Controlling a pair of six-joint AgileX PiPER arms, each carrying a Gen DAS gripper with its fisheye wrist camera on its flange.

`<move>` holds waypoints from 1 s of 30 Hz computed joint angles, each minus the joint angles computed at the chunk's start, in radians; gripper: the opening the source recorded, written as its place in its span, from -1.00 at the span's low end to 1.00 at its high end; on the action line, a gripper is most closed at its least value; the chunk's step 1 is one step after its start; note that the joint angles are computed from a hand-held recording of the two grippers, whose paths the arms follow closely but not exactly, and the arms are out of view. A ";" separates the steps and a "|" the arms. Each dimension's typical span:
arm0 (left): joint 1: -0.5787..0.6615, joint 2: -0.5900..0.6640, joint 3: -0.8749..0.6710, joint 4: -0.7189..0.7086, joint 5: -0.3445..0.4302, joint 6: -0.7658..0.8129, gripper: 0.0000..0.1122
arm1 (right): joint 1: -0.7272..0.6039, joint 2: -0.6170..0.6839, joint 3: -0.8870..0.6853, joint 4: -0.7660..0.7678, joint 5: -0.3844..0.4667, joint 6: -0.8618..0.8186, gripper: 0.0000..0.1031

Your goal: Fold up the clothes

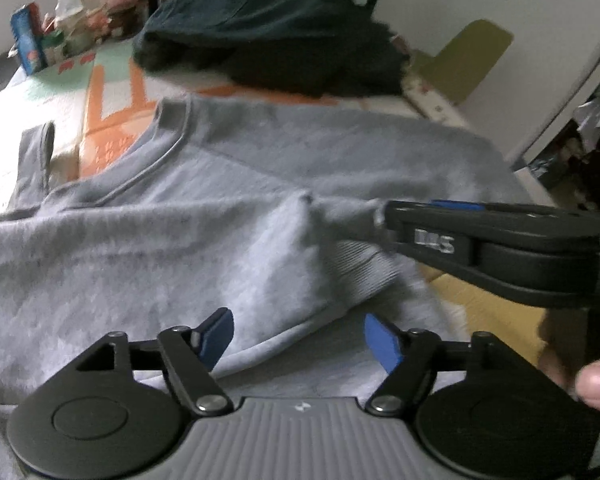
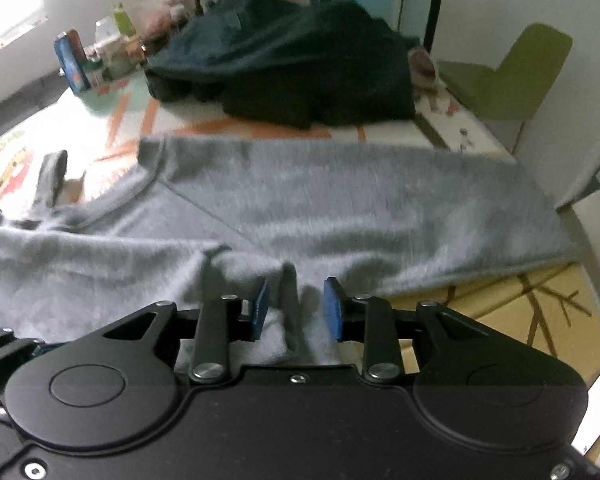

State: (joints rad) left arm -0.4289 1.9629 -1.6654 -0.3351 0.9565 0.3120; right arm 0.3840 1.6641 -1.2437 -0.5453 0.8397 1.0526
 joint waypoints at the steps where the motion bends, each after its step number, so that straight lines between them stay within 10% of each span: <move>1: 0.001 -0.008 0.003 -0.011 -0.001 0.008 0.38 | 0.007 -0.006 -0.007 -0.009 0.004 0.002 -0.42; 15: 0.051 0.022 0.008 0.045 -0.051 -0.077 -0.03 | -0.007 0.043 -0.076 0.137 -0.080 -0.164 -0.69; 30: 0.061 0.102 -0.002 0.132 -0.028 -0.141 -0.05 | -0.084 0.217 -0.138 0.338 -0.161 -0.353 -0.79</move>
State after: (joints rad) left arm -0.3676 2.0645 -1.6678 -0.2036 0.9280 0.1708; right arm 0.3004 1.8814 -1.3821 -0.2068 0.6787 0.6995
